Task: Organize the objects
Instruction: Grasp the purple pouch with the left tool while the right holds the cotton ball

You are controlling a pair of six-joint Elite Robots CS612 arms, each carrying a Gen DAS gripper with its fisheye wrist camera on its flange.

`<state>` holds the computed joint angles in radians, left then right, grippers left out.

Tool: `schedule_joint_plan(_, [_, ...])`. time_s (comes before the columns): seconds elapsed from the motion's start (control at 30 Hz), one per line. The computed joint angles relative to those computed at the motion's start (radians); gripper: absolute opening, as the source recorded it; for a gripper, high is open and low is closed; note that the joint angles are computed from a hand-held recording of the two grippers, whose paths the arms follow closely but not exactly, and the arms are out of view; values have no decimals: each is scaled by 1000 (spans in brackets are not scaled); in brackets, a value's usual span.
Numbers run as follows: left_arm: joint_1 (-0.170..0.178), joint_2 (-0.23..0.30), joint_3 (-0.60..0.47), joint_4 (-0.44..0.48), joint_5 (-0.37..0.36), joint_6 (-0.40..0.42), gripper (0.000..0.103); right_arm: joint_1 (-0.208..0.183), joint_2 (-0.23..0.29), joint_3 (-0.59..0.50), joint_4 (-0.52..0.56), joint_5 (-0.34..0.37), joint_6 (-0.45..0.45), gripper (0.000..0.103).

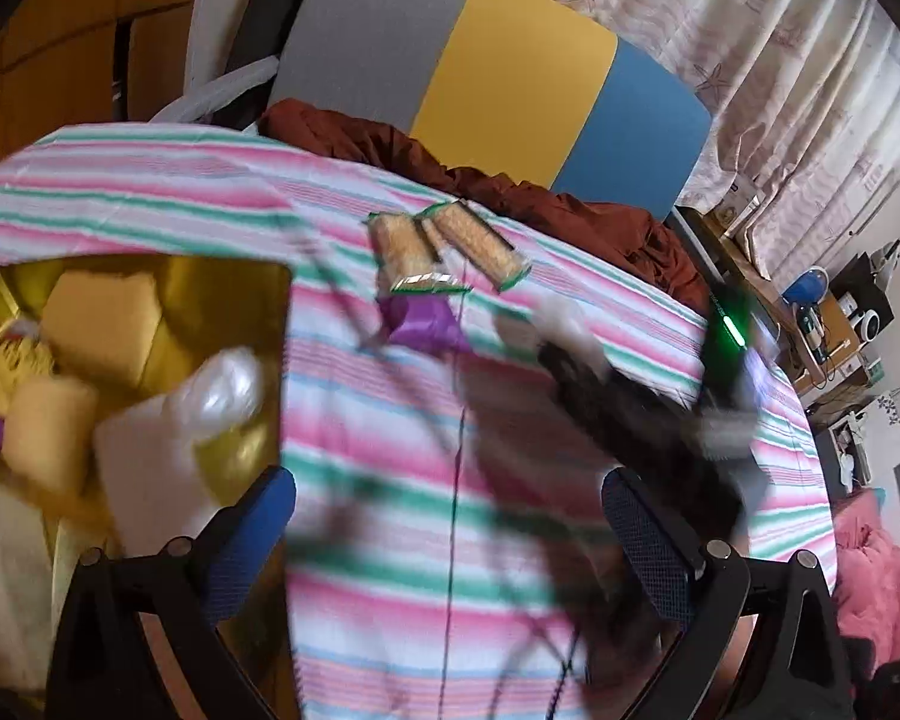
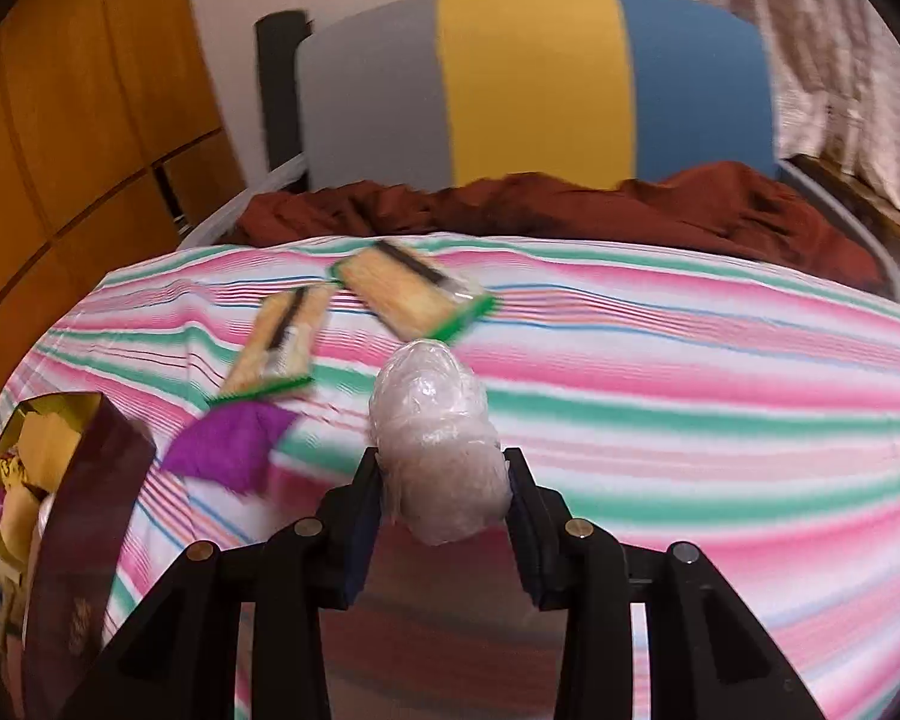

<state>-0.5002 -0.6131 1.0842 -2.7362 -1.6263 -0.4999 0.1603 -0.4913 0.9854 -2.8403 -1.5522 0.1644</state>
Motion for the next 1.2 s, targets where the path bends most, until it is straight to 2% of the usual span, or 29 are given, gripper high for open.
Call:
schedule_joint_plan(0.17, [-6,83,-162,80,50,8,103,-16,-60,142,-128,-28,111,38])
schedule_joint_plan(0.33, [-16,194,-375,241,156,36,101,-15,-65,166,-167,-70,146,38])
schedule_joint_plan(0.43, [-21,246,-467,313,209,58,92,-14,-61,159,-159,-78,144,38])
schedule_joint_plan(0.5, [-22,275,-513,349,223,73,90,-13,-61,160,-155,-84,144,38])
schedule_joint_plan(0.57, [-24,297,-546,373,243,81,79,-12,-59,159,-152,-88,147,38])
schedule_joint_plan(0.7, [-22,332,-595,408,233,103,64,-13,-60,165,-164,-95,167,38])
schedule_joint_plan(0.83, [-19,328,-568,355,232,92,55,-16,-60,167,-159,-89,182,38])
schedule_joint_plan(0.93, [-16,306,-517,300,202,82,54,-16,-60,168,-161,-90,185,38])
schedule_joint_plan(1.2, [-22,207,-310,137,146,35,54,-12,-62,175,-184,-111,177,38])
